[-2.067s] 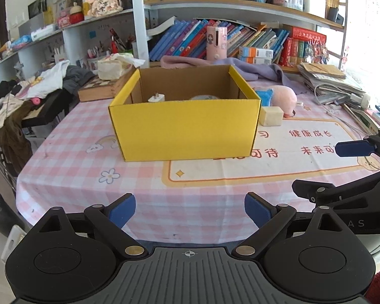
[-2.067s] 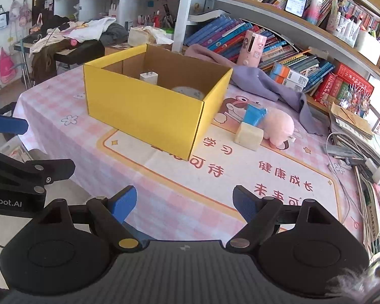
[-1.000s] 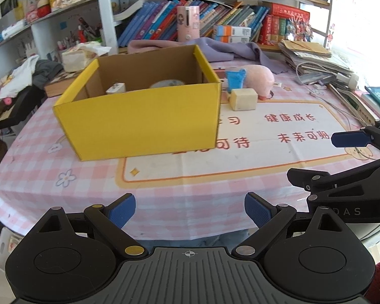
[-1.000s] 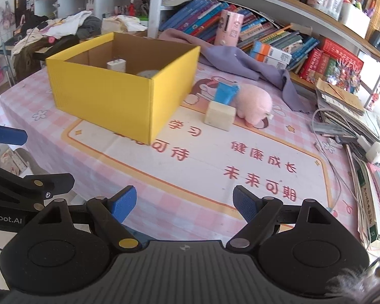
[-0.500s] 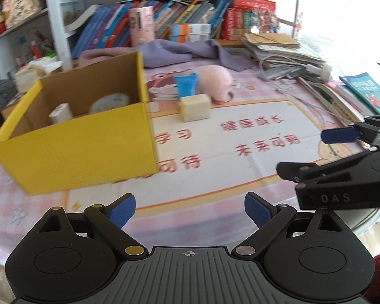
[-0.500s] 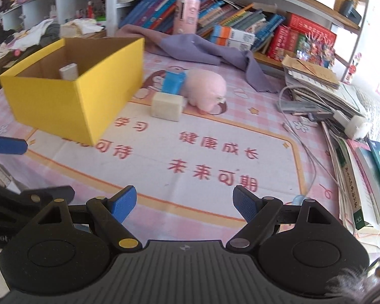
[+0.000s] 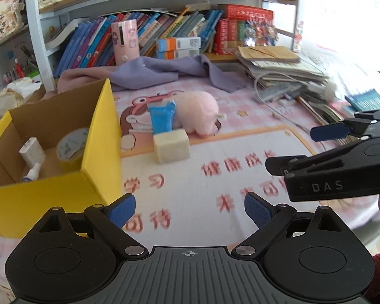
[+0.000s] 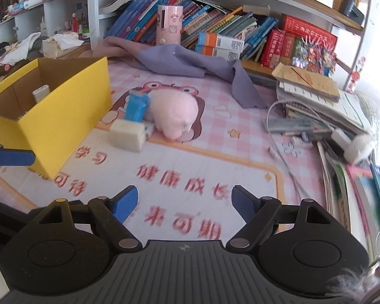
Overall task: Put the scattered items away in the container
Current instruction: 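Withdraw both open tools from the box toward the sponge and plush pig, then grasp the cream sponge block with left tool while right tool grasps the pink plush pig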
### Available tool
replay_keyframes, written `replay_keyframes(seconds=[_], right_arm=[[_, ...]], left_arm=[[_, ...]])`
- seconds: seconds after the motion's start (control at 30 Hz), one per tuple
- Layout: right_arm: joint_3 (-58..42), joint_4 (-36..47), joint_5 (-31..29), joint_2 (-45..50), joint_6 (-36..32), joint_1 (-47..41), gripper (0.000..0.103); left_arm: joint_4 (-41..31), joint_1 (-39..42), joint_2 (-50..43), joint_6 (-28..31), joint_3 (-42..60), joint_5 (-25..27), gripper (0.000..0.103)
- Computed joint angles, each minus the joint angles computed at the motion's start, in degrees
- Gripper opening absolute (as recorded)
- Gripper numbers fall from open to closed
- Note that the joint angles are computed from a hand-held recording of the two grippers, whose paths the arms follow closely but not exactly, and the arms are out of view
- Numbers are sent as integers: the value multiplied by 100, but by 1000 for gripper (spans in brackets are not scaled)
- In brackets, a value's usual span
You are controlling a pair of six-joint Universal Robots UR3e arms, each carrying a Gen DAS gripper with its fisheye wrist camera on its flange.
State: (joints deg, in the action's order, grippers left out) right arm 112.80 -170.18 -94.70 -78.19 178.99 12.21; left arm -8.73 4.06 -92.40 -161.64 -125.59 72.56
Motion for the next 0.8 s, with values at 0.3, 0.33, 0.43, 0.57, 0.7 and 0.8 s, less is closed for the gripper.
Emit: replay_keyframes(seconds=[0.3,0.33,0.43,0.57,0.7,0.8], right_arm=[[-857,278,1364,627,-1039,-1008,81],[-1037,367,1492,744,-1156,-1071,81],[-1765,767,1828,1195,-1522,-1208,81],[-2803,1318,2157,1822,-2018,-1264,81],[-3996,1943,2343,2557,-2416,-1239,81],[-4909,2421,2423,3125,-2602,-1222,81]], left_arm=[[326,-932,-1441,-823,1488,1122,95],[333,-1040,-1614,-876,1684,1326,95],[205,-1277,-2085,-1057,2269,1807,95],[-47,-1467,-2659,-1340,3008,2167,95],[-283,-1570,-3121,-1494,3593,2398,94],[-461,-1581,-3369,-1611,3933,2470,94]])
